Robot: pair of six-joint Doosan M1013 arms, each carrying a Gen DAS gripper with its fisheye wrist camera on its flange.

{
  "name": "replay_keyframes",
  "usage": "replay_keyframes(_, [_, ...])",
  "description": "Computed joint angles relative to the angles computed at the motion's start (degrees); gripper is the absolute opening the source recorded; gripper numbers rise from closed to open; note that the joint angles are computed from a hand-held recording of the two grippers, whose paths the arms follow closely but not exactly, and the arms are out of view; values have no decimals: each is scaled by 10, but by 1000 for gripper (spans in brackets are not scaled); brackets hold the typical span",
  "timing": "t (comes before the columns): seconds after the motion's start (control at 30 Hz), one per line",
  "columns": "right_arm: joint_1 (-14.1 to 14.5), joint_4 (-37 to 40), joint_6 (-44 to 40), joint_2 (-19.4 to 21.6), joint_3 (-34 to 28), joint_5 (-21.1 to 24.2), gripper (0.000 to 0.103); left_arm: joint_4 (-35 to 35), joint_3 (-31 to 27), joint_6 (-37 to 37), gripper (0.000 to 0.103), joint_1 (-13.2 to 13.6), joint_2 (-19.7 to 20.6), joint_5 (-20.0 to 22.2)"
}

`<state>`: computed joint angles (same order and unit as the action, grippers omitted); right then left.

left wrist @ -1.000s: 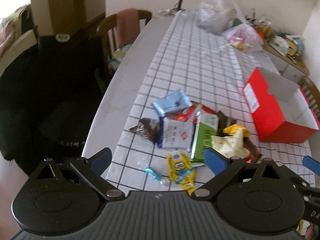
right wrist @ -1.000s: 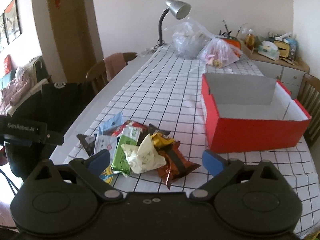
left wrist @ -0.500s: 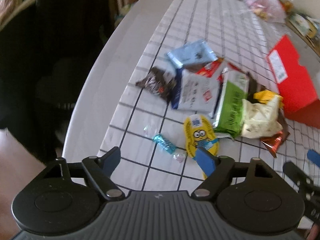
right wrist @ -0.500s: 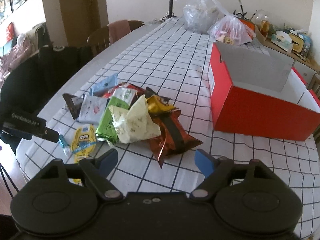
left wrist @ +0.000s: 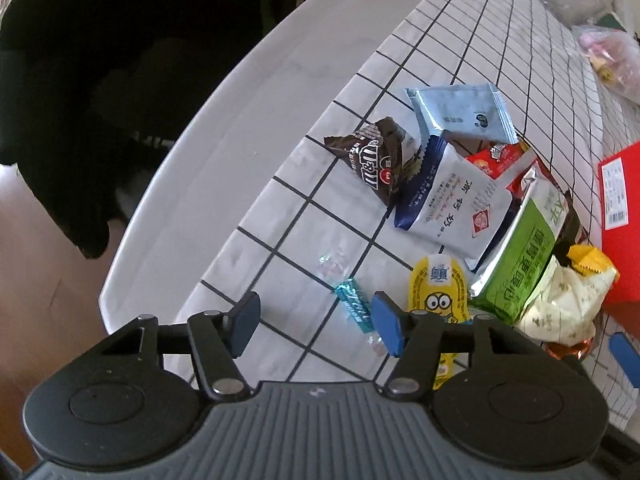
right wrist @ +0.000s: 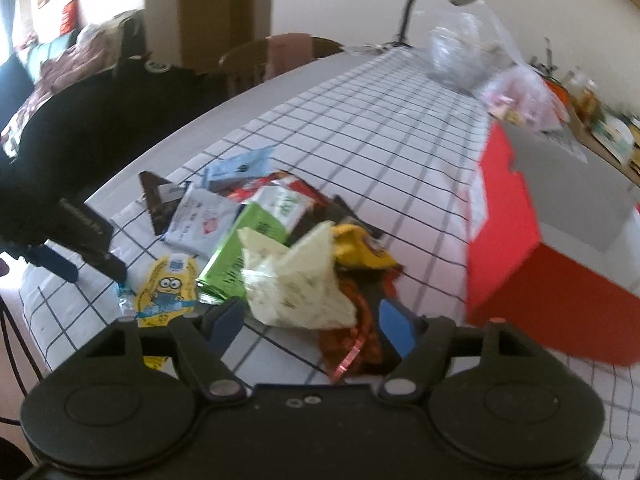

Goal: Organize snacks
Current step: 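Grasp the blue candy with the left tool while the right tool grasps the cream wrapper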

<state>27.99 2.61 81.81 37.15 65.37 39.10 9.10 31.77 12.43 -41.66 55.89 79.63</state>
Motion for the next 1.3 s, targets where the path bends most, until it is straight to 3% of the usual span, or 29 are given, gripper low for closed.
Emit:
replay_keyframes(0.3, [10,-37,-6,18,-24,18,62,6,-68,2,54,0,35,40])
replay_keyframes(0.53, [17,-70,12,24,-28,15,60,21,-218,37,45,-6,109,154])
replay_keyframes(0.67, [20,-83,15,24,-24,7,53,30,-230,39,35,-8,114,170])
replay_keyframes(0.83, [20,-81,26,19,-17,-2,48,43,-205,30,18,-14,101,167])
replay_keyframes(0.9, [19,-75,27,15,-12,-9,41,43,-184,25,13,-13,91,153])
replay_keyframes(1.0, [18,-69,26,13,-8,-13,35,38,-104,12,12,-8,53,92])
replay_keyframes(1.1, [16,-64,33,10,-4,-20,27,35,-70,6,12,-7,35,62])
replay_keyframes(1.3, [13,-52,40,4,2,-20,22,35,-15,-2,12,-4,7,26])
